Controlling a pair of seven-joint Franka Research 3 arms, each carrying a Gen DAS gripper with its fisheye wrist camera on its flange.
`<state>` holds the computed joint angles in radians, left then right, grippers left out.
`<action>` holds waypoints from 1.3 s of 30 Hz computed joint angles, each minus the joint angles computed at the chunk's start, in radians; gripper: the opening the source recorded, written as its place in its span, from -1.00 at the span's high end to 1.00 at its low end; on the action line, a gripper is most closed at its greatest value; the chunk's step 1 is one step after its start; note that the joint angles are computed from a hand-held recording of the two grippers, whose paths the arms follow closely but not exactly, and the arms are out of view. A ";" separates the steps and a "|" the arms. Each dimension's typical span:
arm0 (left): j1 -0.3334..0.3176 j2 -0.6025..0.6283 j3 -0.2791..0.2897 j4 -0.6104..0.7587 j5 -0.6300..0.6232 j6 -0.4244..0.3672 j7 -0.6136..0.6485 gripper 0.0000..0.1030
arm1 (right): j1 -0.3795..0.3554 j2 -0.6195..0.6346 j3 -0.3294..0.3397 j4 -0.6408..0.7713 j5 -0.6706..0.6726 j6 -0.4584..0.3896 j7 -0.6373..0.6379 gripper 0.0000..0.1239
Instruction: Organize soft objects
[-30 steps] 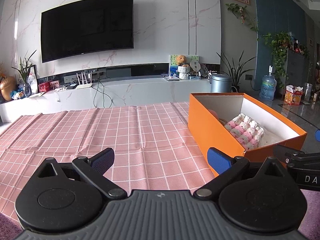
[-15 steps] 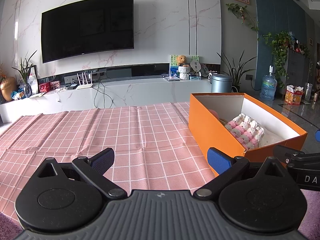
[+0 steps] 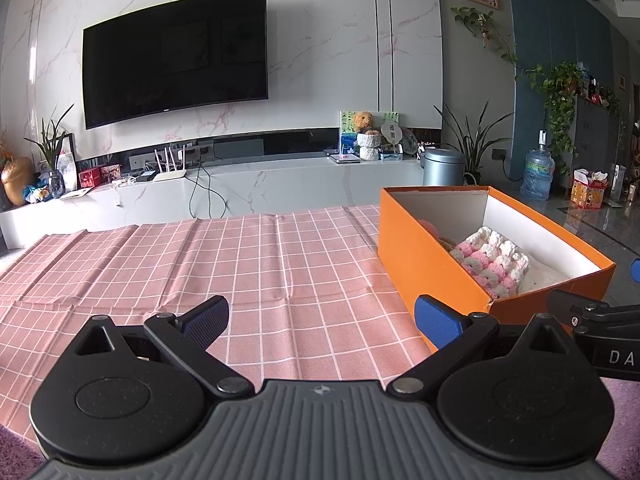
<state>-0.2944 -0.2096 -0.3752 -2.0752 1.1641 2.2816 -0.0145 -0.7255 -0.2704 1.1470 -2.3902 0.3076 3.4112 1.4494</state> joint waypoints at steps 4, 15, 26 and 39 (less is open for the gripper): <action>0.001 -0.002 0.001 -0.002 0.001 0.001 0.002 -1.00 | -0.010 0.000 0.010 0.001 0.000 0.000 0.004 -0.62; 0.001 -0.004 0.001 -0.003 -0.002 0.000 0.005 -1.00 | -0.020 -0.001 0.017 0.000 -0.010 0.001 0.016 -0.62; 0.001 -0.001 0.000 -0.001 0.000 -0.002 0.003 -1.00 | -0.028 -0.002 0.025 -0.002 -0.017 0.002 0.025 -0.62; 0.012 -0.020 -0.004 -0.014 -0.013 0.005 0.012 -1.00 | -0.024 -0.004 0.020 -0.002 -0.020 0.001 0.029 -0.62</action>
